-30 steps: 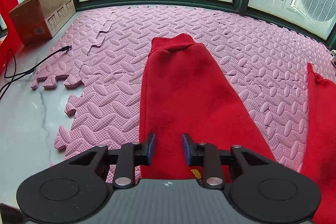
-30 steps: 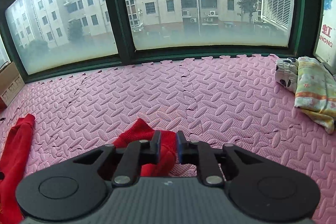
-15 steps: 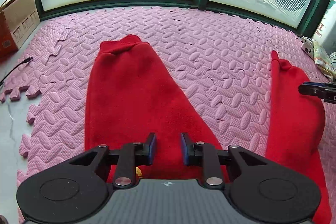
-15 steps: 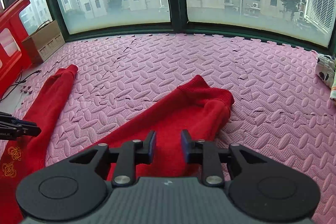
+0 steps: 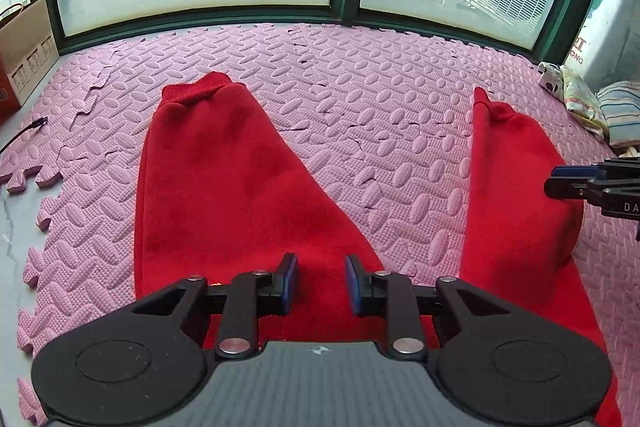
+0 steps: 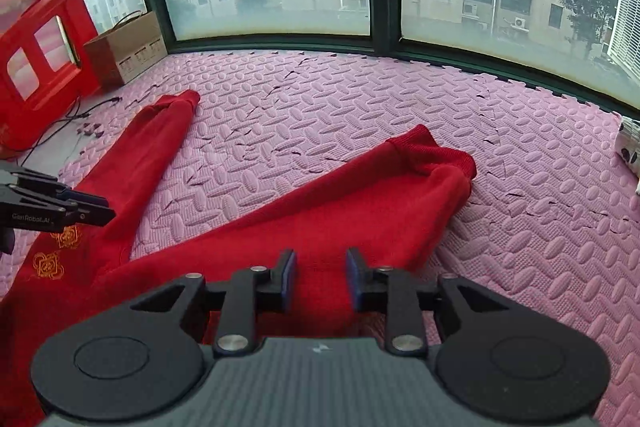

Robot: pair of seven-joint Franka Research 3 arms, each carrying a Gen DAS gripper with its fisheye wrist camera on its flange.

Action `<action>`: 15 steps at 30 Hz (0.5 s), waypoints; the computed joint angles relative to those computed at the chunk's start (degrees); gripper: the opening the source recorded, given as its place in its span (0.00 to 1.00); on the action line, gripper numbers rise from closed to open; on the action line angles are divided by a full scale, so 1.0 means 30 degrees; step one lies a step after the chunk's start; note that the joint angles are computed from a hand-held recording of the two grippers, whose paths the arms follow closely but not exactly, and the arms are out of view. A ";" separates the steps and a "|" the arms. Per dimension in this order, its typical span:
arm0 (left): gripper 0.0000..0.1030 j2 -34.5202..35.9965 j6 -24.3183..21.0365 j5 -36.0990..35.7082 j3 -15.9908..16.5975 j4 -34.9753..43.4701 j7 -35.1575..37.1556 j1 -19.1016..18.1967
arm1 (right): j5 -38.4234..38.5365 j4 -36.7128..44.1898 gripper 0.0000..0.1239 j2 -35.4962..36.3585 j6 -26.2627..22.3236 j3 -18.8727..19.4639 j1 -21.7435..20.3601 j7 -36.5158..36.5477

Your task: Fold clothes

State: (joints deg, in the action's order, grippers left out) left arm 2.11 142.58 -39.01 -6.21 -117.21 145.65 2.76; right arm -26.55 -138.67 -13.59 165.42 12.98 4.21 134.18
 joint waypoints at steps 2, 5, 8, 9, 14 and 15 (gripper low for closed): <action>0.27 -0.0155 0.0717 -0.0076 -0.0144 -0.0436 0.0089 -0.0171 | -0.0650 0.0036 0.21 0.0013 -0.0339 0.0295 -0.0289 0.0719; 0.27 -0.0559 0.0423 -0.0075 -0.0059 -0.0612 0.0133 -0.0261 | 0.0028 -0.0625 0.21 -0.0707 0.0264 -0.0033 -0.0456 0.1922; 0.29 -0.1490 -0.0353 -0.0347 0.0175 -0.1143 0.0556 -0.0417 | 0.1000 -0.1141 0.21 -0.1351 0.0576 -0.0087 -0.0662 0.1870; 0.30 -0.1886 -0.0795 -0.0416 0.0288 -0.1357 0.0759 -0.0524 | 0.0766 -0.1209 0.21 -0.1631 0.0160 0.0379 -0.1155 0.2252; 0.46 -0.4642 -0.3623 -0.1663 0.1186 -0.3241 0.2875 -0.1548 | 0.1122 -0.1491 0.21 -0.1945 -0.0021 0.0874 -0.1578 0.2738; 0.47 -0.5150 -0.4386 -0.1759 0.1403 -0.3577 0.3227 -0.1808 | 0.1131 -0.1488 0.21 -0.1944 -0.0068 0.0940 -0.1613 0.2737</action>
